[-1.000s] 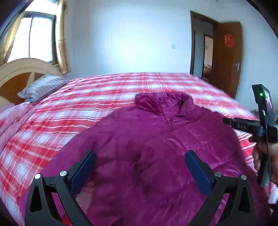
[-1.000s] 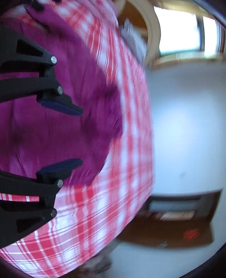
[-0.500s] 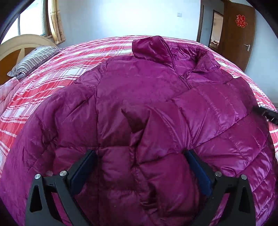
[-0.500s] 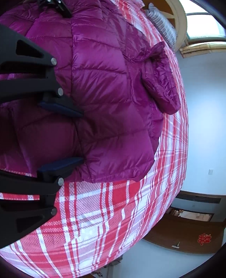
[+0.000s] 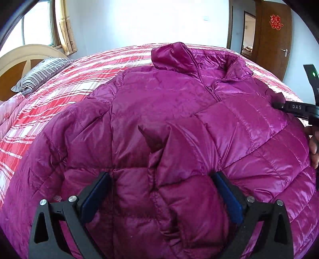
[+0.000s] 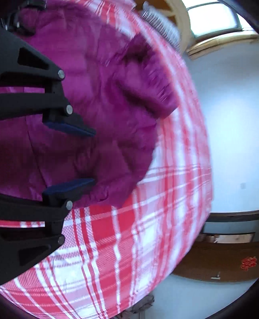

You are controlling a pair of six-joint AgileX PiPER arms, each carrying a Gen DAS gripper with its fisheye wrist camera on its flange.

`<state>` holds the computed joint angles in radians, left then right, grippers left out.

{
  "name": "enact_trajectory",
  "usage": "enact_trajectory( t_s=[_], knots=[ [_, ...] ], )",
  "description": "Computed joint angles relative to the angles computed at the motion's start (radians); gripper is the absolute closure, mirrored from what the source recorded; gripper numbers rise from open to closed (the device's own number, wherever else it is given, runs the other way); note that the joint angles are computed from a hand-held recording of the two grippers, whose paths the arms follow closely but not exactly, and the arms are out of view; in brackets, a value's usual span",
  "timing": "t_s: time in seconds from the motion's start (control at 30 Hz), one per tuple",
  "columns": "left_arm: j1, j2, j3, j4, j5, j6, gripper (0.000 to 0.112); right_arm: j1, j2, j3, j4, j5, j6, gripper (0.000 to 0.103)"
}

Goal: Fold large clothes
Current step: 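Open the right tool to release the sleeve onto the jacket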

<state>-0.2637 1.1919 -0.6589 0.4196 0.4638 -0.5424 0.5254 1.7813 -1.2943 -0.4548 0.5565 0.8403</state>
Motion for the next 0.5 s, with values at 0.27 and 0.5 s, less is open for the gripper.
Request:
enact_trajectory(
  t_s=[0.27,0.5],
  knots=[
    [0.005,0.005,0.001,-0.001,-0.007,0.002,0.010,0.015,-0.020,0.039,-0.080,-0.010,0.061,0.062],
    [0.009,0.011,-0.005,-0.021,-0.003,0.022,0.010,0.250,-0.220,0.152,-0.209,0.074,0.236,0.039]
  ],
)
